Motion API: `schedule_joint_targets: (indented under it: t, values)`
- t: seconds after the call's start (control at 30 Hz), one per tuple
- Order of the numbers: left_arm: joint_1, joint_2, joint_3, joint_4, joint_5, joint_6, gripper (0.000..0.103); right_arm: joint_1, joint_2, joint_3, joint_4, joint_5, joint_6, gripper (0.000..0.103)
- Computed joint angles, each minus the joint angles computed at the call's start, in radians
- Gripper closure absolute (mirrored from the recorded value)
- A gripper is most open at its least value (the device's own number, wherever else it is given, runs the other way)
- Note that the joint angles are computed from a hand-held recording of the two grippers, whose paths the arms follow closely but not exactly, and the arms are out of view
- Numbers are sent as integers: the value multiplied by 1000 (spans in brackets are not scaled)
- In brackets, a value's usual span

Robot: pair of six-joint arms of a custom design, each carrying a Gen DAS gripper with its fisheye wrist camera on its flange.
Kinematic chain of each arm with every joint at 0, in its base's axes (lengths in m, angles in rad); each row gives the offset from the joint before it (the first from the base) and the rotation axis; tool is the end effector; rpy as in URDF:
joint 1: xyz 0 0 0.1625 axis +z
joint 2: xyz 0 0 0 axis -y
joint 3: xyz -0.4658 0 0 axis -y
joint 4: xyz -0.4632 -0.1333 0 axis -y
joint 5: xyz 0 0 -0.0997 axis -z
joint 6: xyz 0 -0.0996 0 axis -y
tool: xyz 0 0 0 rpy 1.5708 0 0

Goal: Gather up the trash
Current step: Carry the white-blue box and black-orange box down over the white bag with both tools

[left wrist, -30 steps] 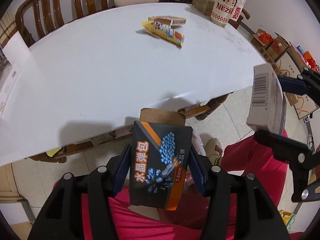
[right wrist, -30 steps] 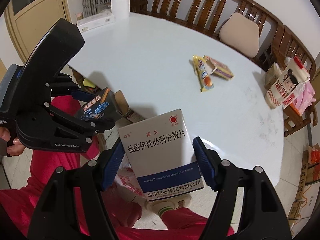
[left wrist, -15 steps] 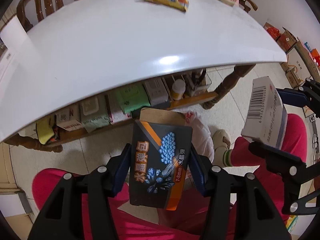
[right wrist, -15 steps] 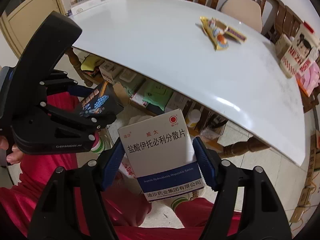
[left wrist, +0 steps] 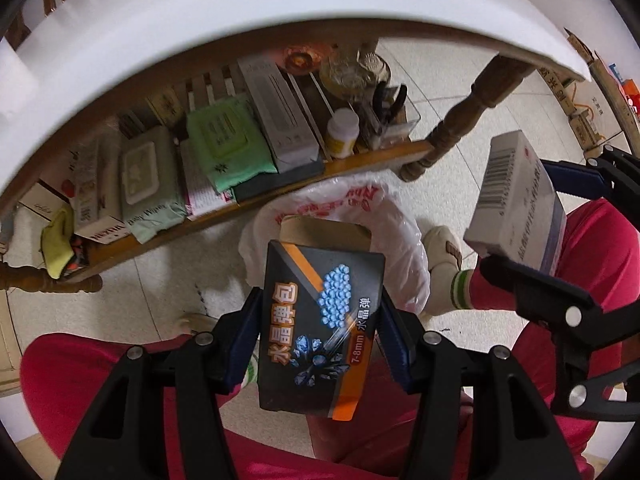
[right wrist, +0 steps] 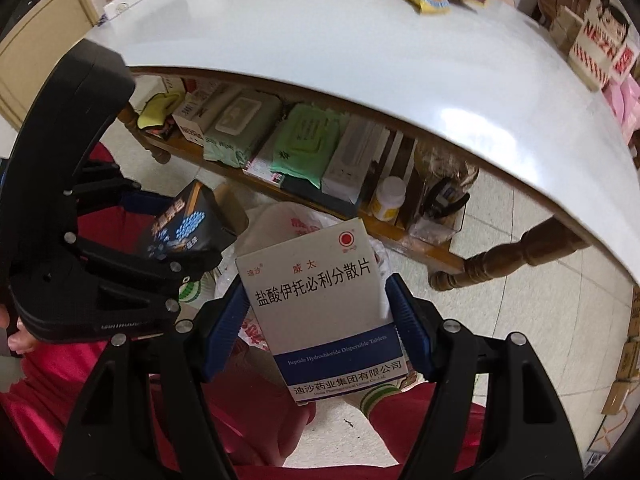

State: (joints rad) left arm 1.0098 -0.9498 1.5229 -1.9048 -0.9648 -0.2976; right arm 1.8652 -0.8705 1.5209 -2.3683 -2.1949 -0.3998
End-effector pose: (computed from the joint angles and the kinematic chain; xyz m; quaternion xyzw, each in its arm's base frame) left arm -0.2316 -0.7257 0.1870 0.1597 0.9348 -0.0198 0.3168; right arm 0.2980 -0.7240 0.1729 0.3017 -0.9002 0.0537 0.3094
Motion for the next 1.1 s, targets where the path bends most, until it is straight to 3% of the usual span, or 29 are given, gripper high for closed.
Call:
schedule_joint_targets:
  t: [0.5, 1.1]
  values:
    - [74, 92, -53, 59, -63, -47, 49, -78, 75, -20, 33, -25, 118, 35]
    - [170, 196, -148, 139, -118, -180, 49, -140, 163, -54, 122, -45, 272, 34]
